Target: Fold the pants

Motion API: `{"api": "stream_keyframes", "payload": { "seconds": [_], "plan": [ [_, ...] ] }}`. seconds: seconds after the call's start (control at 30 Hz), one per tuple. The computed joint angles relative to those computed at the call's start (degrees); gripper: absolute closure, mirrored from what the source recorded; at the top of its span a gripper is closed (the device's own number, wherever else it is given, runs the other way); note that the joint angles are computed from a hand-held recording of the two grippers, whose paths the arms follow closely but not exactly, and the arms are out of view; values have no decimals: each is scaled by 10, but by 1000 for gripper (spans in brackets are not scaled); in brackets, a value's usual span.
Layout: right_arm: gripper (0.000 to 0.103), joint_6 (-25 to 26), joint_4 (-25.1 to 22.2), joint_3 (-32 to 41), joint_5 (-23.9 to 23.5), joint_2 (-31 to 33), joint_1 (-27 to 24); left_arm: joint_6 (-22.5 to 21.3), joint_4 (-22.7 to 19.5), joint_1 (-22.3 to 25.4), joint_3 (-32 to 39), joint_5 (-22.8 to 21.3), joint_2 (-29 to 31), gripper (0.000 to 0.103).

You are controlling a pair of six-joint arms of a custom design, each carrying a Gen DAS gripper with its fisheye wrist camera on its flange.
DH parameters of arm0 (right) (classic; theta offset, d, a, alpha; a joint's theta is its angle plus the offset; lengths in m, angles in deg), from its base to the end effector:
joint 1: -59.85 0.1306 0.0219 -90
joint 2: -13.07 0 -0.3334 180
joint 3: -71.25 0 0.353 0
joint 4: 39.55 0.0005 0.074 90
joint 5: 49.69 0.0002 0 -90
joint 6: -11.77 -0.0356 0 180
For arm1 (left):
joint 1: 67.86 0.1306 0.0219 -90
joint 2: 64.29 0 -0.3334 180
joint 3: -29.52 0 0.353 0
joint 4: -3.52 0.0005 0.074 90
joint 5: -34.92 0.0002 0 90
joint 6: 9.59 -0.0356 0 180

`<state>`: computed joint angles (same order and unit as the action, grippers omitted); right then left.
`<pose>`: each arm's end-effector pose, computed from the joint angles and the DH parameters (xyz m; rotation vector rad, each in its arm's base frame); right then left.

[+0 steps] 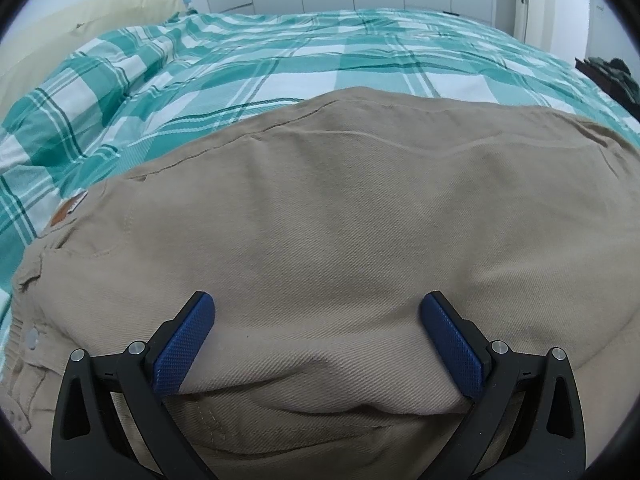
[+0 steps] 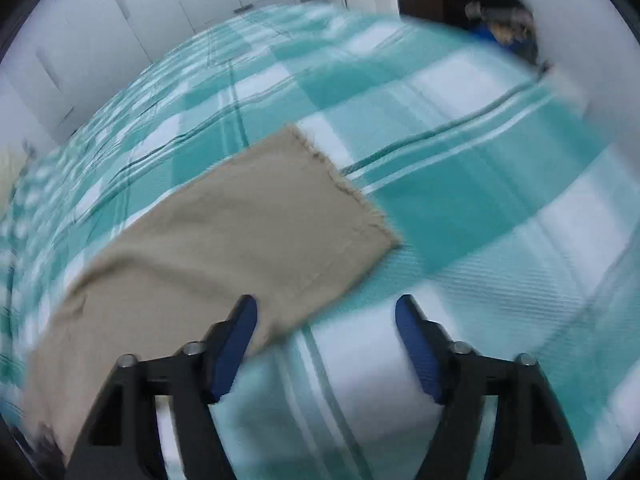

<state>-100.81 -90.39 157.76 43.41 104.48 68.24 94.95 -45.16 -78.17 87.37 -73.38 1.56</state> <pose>0.4389 0.0623 0.3431 0.3358 2.5255 0.1432 0.2913 -0.0421 0.2955 -0.2126 2.4931 0.2322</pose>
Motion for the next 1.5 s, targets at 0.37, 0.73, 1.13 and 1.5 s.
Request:
{"api": "stream_keyframes", "payload": {
  "seconds": [0.37, 0.73, 1.13, 1.5],
  "plan": [
    [28, -50, 59, -172, -110, -190, 347, 112, -207, -187, 53, 101, -130, 1],
    [28, -109, -80, -282, 87, -324, 355, 142, -340, -124, -47, 92, -316, 1],
    [16, -177, -57, -372, 128, -429, 307, 198, -329, -216, -73, -7, -316, 1],
    [3, -170, -35, -362, 156, -385, 330, 202, -328, -230, -79, -25, -326, 1]
  ]
}}
